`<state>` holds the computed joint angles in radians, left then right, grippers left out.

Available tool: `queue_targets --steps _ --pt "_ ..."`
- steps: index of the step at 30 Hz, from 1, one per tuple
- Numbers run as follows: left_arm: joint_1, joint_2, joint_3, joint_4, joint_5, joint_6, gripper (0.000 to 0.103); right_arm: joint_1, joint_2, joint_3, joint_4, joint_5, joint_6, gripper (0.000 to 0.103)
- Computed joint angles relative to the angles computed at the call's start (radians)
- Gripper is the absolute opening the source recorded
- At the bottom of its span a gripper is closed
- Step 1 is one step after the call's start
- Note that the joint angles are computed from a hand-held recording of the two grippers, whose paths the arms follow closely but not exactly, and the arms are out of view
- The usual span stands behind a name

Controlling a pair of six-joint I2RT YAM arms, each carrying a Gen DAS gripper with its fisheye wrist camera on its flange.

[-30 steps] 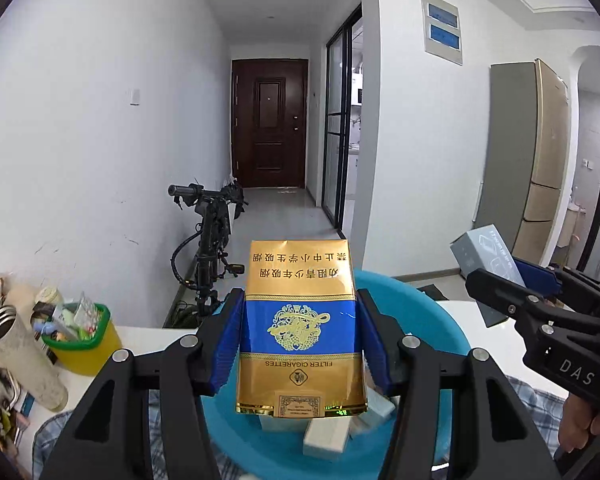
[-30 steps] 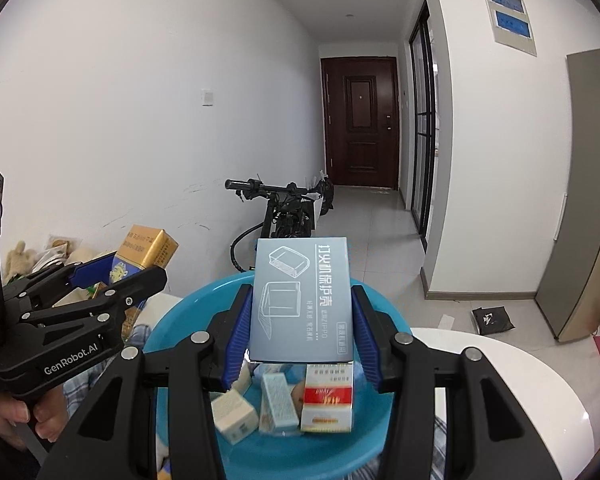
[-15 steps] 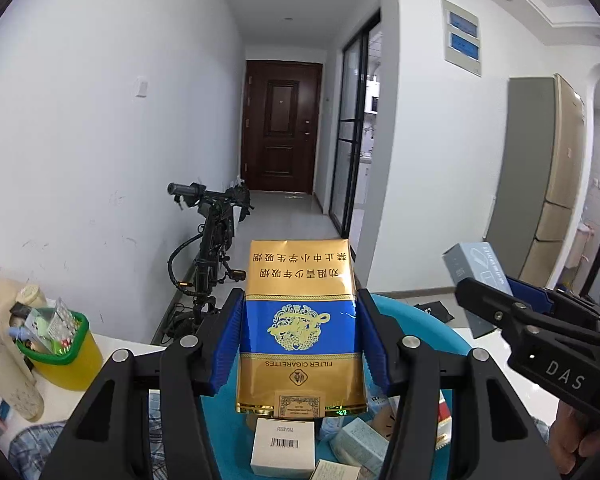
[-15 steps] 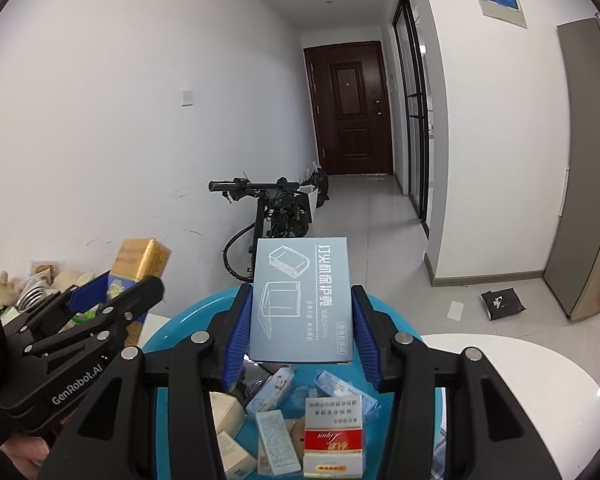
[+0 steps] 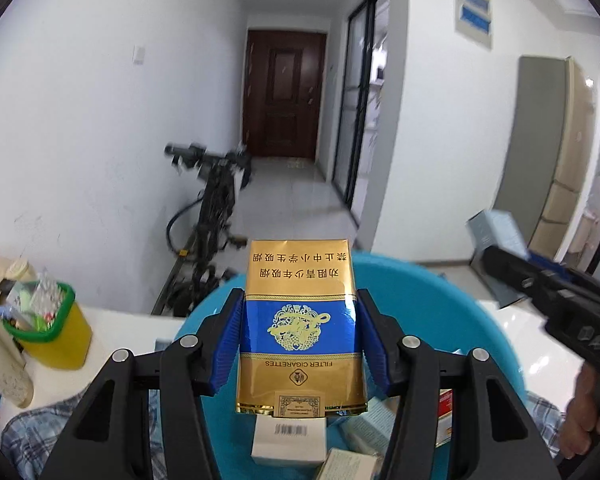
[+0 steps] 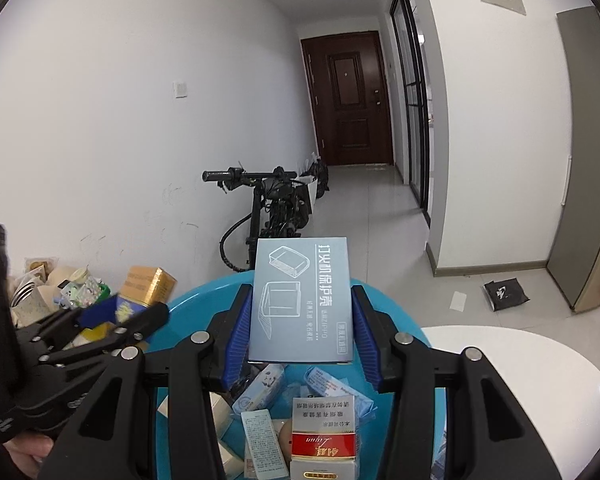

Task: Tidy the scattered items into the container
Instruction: 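Lower the gold pack and grey box into the turquoise basin with both grippers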

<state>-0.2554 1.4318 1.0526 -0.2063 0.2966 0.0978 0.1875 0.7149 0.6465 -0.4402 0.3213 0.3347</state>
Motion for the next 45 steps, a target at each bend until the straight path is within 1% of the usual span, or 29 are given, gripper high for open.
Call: queue_targets --steps 2,5,8,11,18,21,25,27,30,33,37,39,40,41,42,43,45 --pt "0.0 0.036 0.031 -0.042 0.0 0.003 0.057 -0.004 0.002 0.002 -0.005 -0.01 -0.007 0.046" --pt "0.007 0.089 0.08 -0.11 0.02 0.004 0.057 0.022 0.006 0.007 -0.019 0.014 -0.002 0.046" --pt "-0.001 0.122 0.11 -0.155 0.017 0.014 0.057 0.011 0.029 0.011 -0.016 -0.004 -0.011 0.046" --pt "-0.018 0.134 0.109 -0.169 -0.015 0.026 0.057 0.013 0.054 0.02 -0.016 -0.004 -0.016 0.046" --pt "-0.054 0.187 0.14 -0.239 -0.026 0.053 0.057 -0.013 0.075 0.028 -0.038 -0.048 -0.016 0.046" --pt "-0.067 0.207 0.153 -0.277 -0.009 0.066 0.057 -0.029 0.074 0.028 -0.043 -0.064 -0.015 0.046" --pt "-0.092 0.218 0.161 -0.327 0.019 0.107 0.057 -0.037 0.07 0.032 -0.051 -0.066 -0.012 0.046" --pt "-0.117 0.219 0.162 -0.367 0.022 0.164 0.057 -0.044 0.07 0.033 -0.053 -0.068 -0.01 0.046" --pt "-0.147 0.208 0.146 -0.392 0.02 0.202 0.057 -0.051 0.069 0.035 -0.056 -0.072 -0.008 0.046" --pt "-0.169 0.204 0.129 -0.402 0.006 0.195 0.057 -0.058 0.067 0.037 -0.059 -0.076 -0.007 0.046" --pt "-0.18 0.222 0.145 -0.436 0.01 0.176 0.057 -0.064 0.068 0.037 -0.058 -0.081 -0.009 0.046" --pt "-0.185 0.208 0.135 -0.429 0.003 0.178 0.057 -0.072 0.071 0.037 -0.054 -0.088 -0.012 0.046" --pt "-0.19 0.193 0.123 -0.42 -0.006 0.178 0.06 -0.072 0.071 0.037 -0.055 -0.088 -0.012 0.046" --pt "-0.196 0.173 0.105 -0.405 -0.016 0.182 0.061 -0.074 0.072 0.037 -0.055 -0.089 -0.012 0.046" --pt "-0.199 0.159 0.095 -0.394 -0.021 0.184 0.065 -0.074 0.072 0.036 -0.054 -0.09 -0.012 0.046" --pt "-0.2 0.146 0.089 -0.384 -0.026 0.185 0.073 -0.075 0.072 0.036 -0.054 -0.09 -0.012 0.046" --pt "-0.193 0.117 0.068 -0.357 -0.026 0.177 0.081 -0.076 0.072 0.036 -0.055 -0.091 -0.012 0.046"
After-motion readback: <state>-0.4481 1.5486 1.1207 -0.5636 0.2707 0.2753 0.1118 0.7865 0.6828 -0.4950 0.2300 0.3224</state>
